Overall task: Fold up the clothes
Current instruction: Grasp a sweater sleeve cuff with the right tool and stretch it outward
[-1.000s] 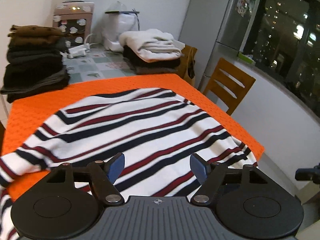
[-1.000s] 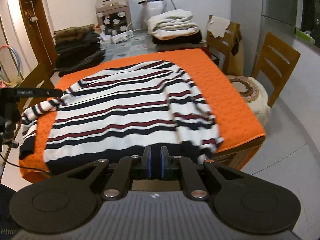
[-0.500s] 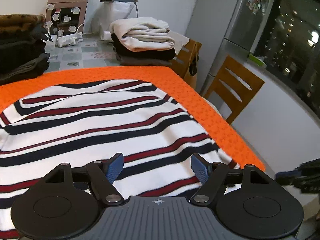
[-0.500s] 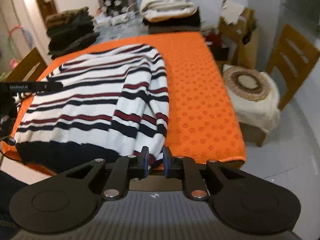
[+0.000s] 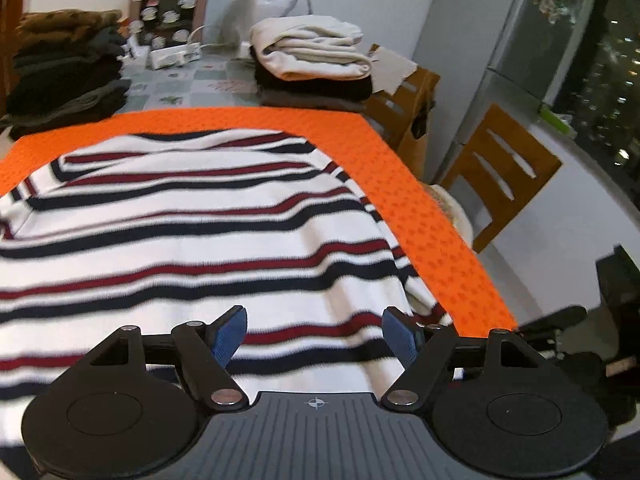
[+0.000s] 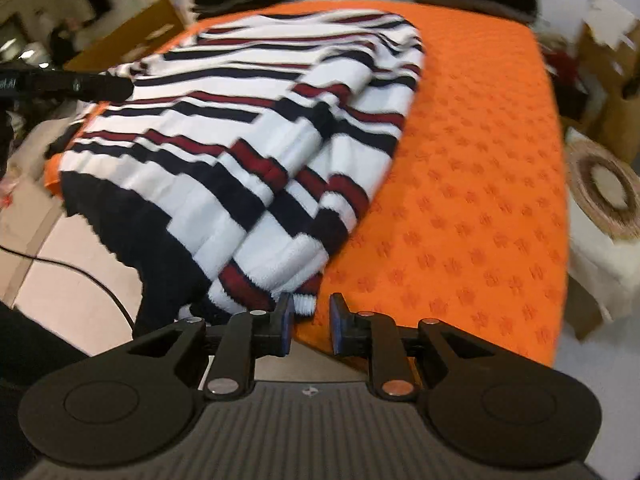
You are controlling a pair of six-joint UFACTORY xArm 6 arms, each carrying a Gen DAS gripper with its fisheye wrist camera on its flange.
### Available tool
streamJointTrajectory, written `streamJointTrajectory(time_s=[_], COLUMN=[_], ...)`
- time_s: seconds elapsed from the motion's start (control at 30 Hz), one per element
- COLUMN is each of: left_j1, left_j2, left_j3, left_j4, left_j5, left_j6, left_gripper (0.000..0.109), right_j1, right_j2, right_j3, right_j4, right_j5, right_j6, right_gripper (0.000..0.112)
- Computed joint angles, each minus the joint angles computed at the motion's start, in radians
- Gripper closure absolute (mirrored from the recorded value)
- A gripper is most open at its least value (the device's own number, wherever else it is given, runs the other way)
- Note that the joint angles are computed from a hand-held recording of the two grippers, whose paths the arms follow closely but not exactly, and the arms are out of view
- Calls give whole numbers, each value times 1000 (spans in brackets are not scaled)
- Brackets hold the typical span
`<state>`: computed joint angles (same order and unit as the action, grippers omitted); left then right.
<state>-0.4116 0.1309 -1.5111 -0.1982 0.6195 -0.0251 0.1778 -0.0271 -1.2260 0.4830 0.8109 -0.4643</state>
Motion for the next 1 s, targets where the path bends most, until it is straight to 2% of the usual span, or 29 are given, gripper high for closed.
streamJointTrajectory(time_s=[0.07,0.13,0.4,0.57,0.67,0.9,1.0], left_j1=[-23,-47,-154,-205,-216,-200,-204], left_j2=[-32,-51,-69,-35,0,102,146], left_j3=[37,61,124,106,73,-36,-106], left_j4=[69,131,353,492,512,492,519], left_j5=[-11,-12,-49,-56,-52,-51,-19], left_j6=[-99,-197,-509,-668,-703,-679,-715], left_gripper=[32,32,31,31,31,31,31], right_j1=[-15,-31,-153,-266,-318,-412,-454], right_j2=[22,38,16,65,144,349,430], right_j3=[-36,-69,-177,-338,-479,-815,-964], right_j4=[43,73,86,85,58,-16,8], right_j5=[48,89,155,206,215,203,260], right_j6=[-66,-116,-178,-210,-205,-106,-78], right_gripper=[106,109,109,110,110,110,110])
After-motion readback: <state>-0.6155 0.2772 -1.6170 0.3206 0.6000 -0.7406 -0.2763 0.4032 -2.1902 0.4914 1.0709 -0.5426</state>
